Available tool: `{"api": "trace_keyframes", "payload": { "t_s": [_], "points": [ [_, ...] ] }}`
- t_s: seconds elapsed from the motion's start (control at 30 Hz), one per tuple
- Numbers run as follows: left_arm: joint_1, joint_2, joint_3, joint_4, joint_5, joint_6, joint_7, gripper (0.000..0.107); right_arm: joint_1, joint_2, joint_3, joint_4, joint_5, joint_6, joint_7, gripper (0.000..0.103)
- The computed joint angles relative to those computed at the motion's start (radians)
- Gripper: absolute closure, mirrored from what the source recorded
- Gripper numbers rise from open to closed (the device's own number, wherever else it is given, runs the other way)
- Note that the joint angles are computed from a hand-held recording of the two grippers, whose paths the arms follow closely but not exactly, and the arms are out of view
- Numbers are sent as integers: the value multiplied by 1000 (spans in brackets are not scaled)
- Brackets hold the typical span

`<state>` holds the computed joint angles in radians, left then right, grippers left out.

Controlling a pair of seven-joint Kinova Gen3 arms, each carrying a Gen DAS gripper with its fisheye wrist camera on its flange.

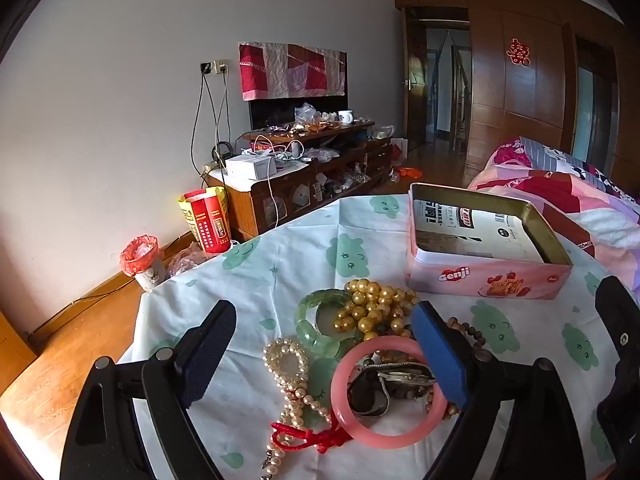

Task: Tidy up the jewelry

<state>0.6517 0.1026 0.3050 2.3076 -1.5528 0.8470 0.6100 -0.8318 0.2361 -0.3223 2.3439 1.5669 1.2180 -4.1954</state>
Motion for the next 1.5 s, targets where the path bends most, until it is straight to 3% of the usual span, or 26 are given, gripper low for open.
{"api": "trace_keyframes", "payload": {
  "t_s": [0.13,0.27,0.63,1.5],
  "points": [
    [-18,-16,-1,4,0,-42,-5,18,0,-2,-1,-2,-7,-3,9,0],
    [1,0,1,3,-9,-13,5,18,2,-7,0,-2,-11,-10,10,0],
    [-32,-24,-11,9,6,-63,-2,18,2,-6,0,2,-7,-7,7,0],
    [-17,-21,4,17,-11,-29,30,18,7,-15,-2,12,-6,-8,3,0]
  ]
}}
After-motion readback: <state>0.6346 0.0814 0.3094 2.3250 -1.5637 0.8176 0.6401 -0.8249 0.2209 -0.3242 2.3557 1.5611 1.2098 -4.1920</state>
